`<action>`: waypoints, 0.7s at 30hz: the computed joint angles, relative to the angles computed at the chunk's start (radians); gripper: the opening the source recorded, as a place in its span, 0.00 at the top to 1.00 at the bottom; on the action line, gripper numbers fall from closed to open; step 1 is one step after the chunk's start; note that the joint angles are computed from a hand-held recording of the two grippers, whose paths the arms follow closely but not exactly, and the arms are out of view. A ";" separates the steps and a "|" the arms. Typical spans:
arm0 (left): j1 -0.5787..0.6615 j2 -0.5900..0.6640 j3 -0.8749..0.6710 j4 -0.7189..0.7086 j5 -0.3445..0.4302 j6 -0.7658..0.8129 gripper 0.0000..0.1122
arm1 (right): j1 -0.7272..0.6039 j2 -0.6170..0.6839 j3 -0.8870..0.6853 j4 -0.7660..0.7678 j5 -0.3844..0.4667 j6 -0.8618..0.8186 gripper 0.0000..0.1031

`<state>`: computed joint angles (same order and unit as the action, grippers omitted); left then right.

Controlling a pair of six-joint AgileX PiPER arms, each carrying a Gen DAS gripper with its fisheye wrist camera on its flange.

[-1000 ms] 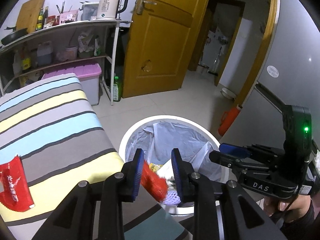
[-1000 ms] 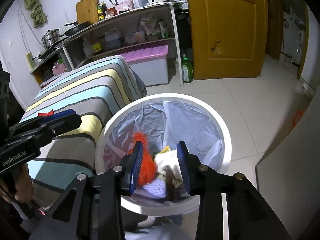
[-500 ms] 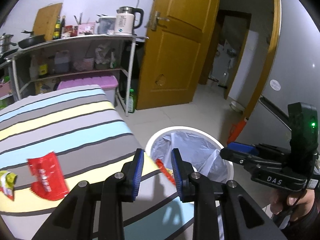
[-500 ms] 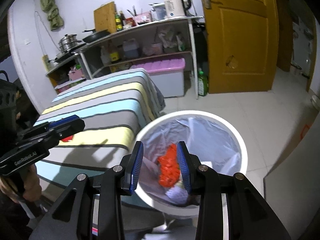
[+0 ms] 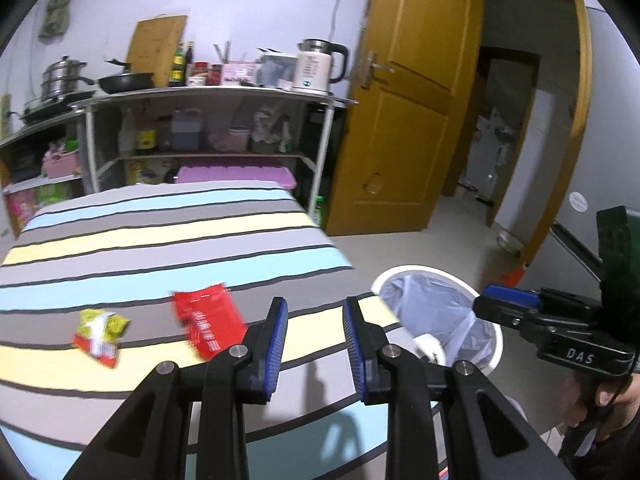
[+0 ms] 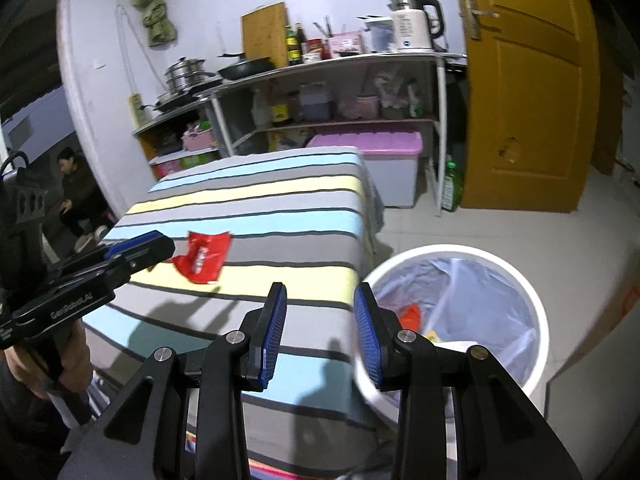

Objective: Collect trash
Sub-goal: 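Move both tools back over the table toward the red wrapper and yellow packet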

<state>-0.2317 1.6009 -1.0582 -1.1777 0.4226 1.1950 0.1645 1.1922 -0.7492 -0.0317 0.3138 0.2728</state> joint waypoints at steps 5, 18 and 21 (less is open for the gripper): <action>0.102 -0.024 0.032 -0.021 0.023 0.036 0.75 | 0.093 0.046 -0.039 -0.113 0.002 0.130 0.65; 0.301 -0.026 0.063 -0.083 0.063 0.130 0.75 | 0.259 0.208 -0.171 -0.229 -0.007 0.246 0.65; 0.334 -0.009 0.052 -0.082 0.073 0.140 0.75 | 0.280 0.257 -0.210 -0.216 -0.008 0.229 0.65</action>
<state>0.1025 1.5924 -1.0062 -1.2601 0.4960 1.3351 0.4443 1.4491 -0.9595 -0.2479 0.3054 0.5019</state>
